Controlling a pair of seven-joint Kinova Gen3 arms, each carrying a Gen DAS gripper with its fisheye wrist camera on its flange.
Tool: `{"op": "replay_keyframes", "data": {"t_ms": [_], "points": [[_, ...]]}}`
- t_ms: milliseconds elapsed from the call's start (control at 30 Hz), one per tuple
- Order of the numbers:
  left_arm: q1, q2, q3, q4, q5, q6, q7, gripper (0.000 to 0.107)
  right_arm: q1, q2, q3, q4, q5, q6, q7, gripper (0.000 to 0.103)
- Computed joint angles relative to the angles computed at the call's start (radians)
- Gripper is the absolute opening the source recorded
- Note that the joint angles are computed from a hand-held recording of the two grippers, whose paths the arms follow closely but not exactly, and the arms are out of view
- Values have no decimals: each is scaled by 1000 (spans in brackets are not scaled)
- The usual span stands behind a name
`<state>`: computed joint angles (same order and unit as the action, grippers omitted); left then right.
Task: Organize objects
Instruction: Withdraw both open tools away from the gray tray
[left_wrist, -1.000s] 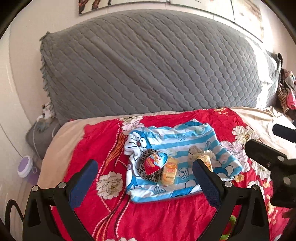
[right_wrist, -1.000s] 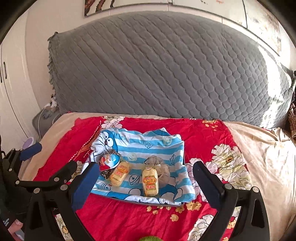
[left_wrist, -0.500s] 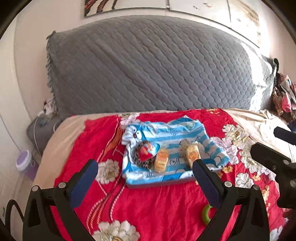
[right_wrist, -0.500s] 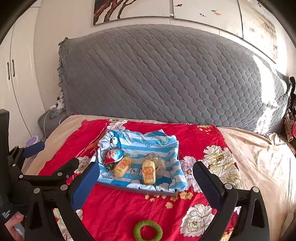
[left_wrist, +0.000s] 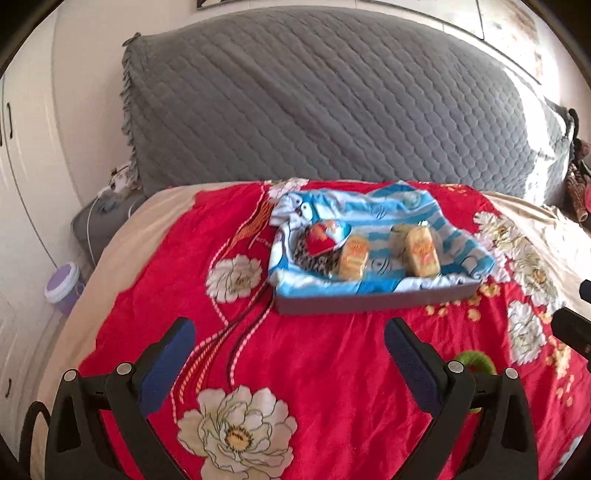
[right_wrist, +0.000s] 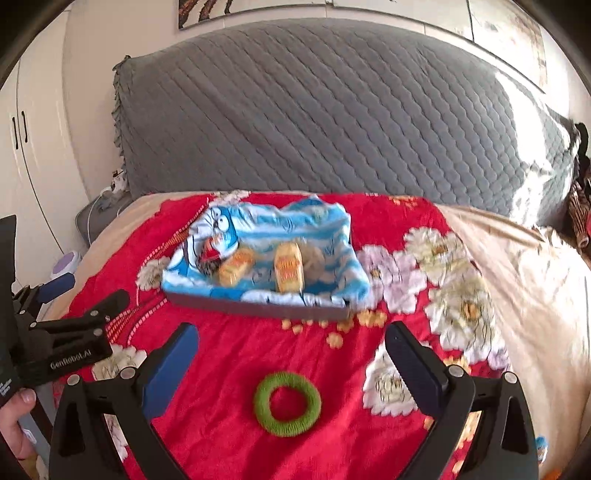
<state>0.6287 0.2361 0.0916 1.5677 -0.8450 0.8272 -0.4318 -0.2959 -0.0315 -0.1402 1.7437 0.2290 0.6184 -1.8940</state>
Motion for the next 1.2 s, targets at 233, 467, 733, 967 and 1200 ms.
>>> {"op": "replay_keyframes", "data": {"t_ms": [233, 467, 733, 967, 1200], "points": [[22, -6, 4, 107, -56, -44, 89, 102, 6, -14, 2, 98, -27, -44, 25, 102], [31, -7, 14, 187, -85, -92, 128, 102, 9, -33, -21, 205, 19, -110, -31, 102], [39, -1, 14, 243, -108, -119, 180, 102, 1, -38, -43, 275, 85, -163, -99, 102], [50, 16, 13, 262, -120, -121, 192, 102, -2, -36, -50, 293, 143, -172, -153, 102], [55, 22, 1, 283, -122, -149, 234, 102, 4, -38, -61, 330, 207, -200, -240, 102]]}}
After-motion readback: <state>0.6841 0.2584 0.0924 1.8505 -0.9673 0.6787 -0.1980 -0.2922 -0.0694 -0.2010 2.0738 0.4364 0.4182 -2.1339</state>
